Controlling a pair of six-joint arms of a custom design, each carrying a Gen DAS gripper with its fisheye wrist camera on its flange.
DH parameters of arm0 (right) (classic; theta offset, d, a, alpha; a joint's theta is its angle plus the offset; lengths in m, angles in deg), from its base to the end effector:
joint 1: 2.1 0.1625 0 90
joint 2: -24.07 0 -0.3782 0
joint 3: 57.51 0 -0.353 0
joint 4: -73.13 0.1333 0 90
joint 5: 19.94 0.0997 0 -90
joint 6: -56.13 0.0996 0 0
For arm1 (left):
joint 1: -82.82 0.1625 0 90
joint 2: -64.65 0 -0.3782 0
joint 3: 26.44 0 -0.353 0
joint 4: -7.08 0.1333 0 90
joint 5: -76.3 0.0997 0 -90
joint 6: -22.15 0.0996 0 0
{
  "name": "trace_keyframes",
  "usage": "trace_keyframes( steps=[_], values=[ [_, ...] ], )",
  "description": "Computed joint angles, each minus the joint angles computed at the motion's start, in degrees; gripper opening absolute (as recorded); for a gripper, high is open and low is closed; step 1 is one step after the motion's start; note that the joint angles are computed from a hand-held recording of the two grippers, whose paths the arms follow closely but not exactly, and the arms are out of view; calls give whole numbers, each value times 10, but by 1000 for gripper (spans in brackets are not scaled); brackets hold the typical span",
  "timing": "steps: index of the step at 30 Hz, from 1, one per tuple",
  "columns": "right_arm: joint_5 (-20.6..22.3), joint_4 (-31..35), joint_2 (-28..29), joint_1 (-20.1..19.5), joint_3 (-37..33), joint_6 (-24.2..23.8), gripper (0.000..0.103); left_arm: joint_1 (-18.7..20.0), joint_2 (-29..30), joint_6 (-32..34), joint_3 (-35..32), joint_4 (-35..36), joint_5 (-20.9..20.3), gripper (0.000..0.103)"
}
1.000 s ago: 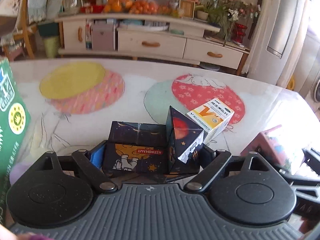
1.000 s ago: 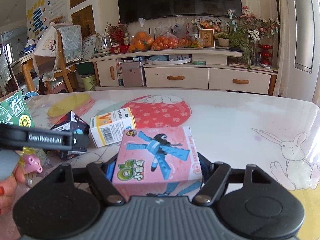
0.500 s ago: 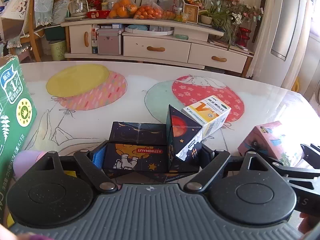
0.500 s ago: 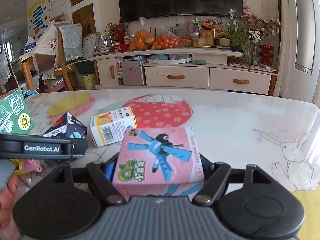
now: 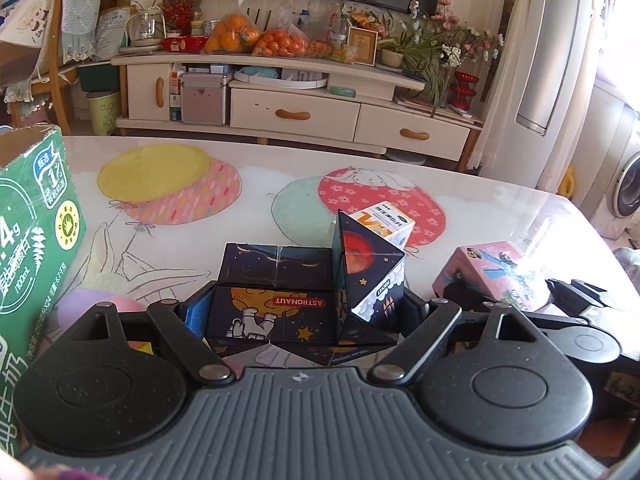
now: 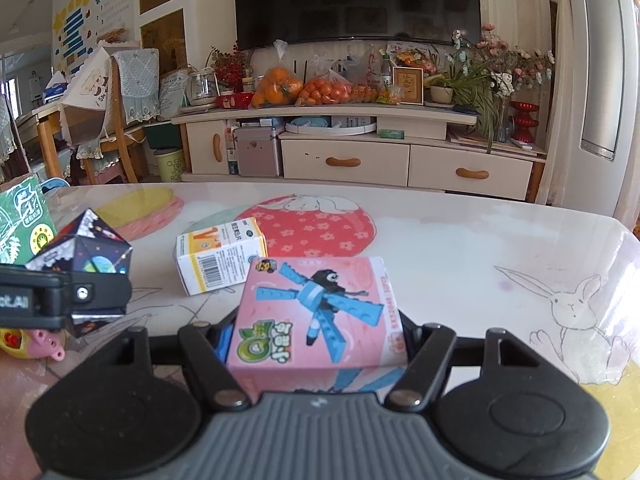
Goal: Organize rigid objects
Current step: 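Lift and carry the space cube and pink box over the cardboard box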
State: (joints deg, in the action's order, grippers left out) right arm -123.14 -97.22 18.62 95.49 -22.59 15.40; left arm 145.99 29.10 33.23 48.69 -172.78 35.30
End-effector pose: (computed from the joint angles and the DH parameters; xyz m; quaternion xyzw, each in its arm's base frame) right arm 0.2182 -0.8001 0.0409 0.3221 -0.8387 0.3794 0.2212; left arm -0.1271 -0.7132 0.1924 0.1010 0.8363 -0.4344 0.3189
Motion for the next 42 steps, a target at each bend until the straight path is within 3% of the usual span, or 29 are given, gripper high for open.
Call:
trace_keyframes(
  steps=[12, 27, 36, 42],
  values=[
    [-22, -74, -43, 7, 104, 2, 70, -20, -65, -10, 91, -44, -27, 103],
    [-44, -163, -108, 35, 259, 11, 70, -50, -136, -12, 171, -84, -18, 103],
    [-27, -213, -126, 74, 322, -28, 70, -58, -187, -3, 202, -92, -5, 103],
    [-3, -222, -124, 106, 334, -52, 70, -56, -208, 17, 205, -127, 32, 103]
  ],
)
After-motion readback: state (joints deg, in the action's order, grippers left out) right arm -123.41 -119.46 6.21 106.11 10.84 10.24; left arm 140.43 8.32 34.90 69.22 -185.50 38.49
